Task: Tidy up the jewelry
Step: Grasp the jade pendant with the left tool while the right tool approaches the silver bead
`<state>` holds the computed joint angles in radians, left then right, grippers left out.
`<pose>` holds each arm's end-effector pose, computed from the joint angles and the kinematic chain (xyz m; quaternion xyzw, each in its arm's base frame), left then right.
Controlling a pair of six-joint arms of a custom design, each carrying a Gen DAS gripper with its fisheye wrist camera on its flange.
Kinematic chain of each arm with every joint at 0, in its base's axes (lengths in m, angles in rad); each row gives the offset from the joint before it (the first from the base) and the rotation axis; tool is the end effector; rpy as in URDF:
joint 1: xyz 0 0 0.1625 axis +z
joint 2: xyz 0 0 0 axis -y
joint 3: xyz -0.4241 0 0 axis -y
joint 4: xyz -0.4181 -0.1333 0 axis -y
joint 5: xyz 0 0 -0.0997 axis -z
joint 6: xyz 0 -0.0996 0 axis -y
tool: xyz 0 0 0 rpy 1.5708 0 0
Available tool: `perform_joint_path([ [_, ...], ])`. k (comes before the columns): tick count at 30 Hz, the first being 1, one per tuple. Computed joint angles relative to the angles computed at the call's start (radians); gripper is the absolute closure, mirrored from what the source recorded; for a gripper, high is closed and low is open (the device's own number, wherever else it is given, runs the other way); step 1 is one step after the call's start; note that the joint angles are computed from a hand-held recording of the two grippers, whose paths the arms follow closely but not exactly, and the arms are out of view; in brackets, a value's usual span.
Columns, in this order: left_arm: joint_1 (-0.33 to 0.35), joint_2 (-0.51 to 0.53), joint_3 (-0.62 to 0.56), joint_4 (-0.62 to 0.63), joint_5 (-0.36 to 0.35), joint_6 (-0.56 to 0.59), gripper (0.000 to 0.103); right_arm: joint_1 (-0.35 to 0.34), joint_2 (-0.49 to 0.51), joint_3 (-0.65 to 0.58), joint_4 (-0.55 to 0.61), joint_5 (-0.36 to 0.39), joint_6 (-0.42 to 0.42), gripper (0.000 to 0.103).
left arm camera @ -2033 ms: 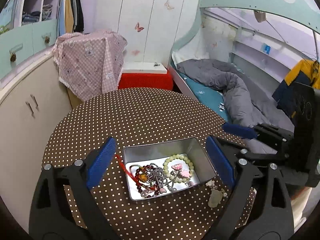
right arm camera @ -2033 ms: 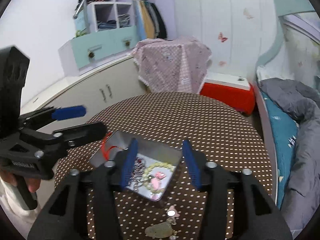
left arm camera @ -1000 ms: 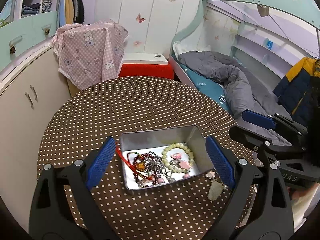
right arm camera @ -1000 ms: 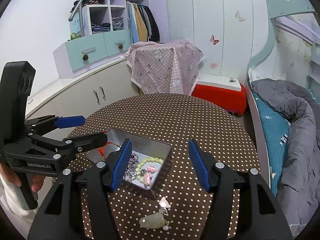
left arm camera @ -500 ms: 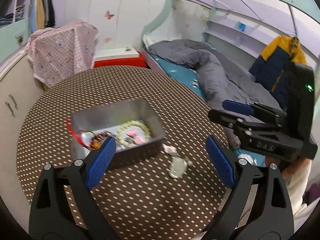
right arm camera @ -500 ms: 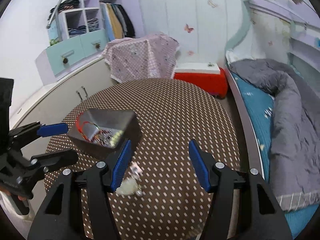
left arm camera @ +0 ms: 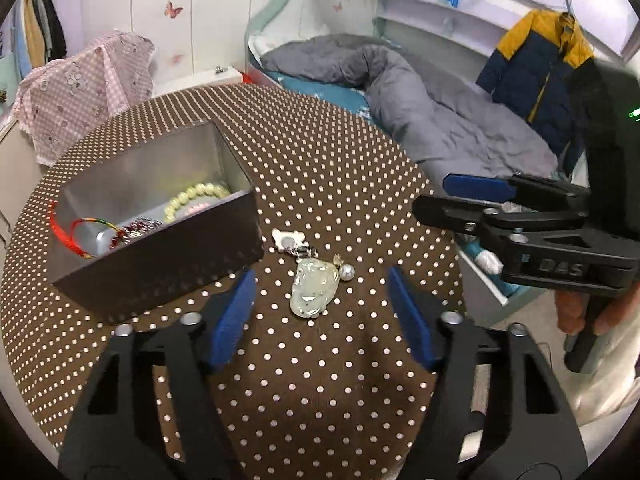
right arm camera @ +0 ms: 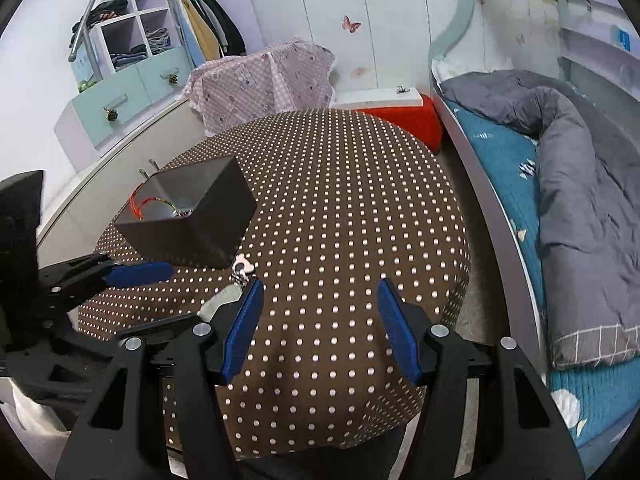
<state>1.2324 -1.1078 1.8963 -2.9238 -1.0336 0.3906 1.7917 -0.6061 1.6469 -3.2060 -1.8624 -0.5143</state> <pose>-0.0301 -0.6405 0.2264 0.2610 0.8915 -0.2618 0.2618 0.2546 -0.6561 0.0202 0.3003 -0.8981 0.2663 0.1798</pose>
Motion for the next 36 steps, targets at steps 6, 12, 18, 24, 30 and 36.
perform_joint_path([
  [6,0.017,0.046,-0.038,0.030,0.028,0.007,0.068,-0.004,0.002,0.008,0.015,-0.005,0.009,0.047],
  [12,0.027,0.048,-0.043,0.033,0.032,0.029,0.074,0.000,0.017,-0.010,0.046,-0.010,0.013,0.047],
  [18,0.045,0.030,-0.043,0.048,-0.009,0.005,0.074,0.015,0.041,-0.032,0.084,-0.002,-0.049,0.058],
  [24,0.056,-0.015,-0.009,0.032,-0.006,-0.053,0.074,0.029,0.077,-0.066,0.139,-0.009,-0.091,0.076],
  [30,0.064,-0.042,0.016,-0.002,0.002,-0.086,0.074,0.056,0.144,-0.121,0.126,-0.104,-0.144,0.093],
  [36,0.072,-0.071,0.039,-0.023,-0.019,-0.117,0.074,0.072,0.159,-0.135,0.111,-0.123,-0.165,0.094],
])
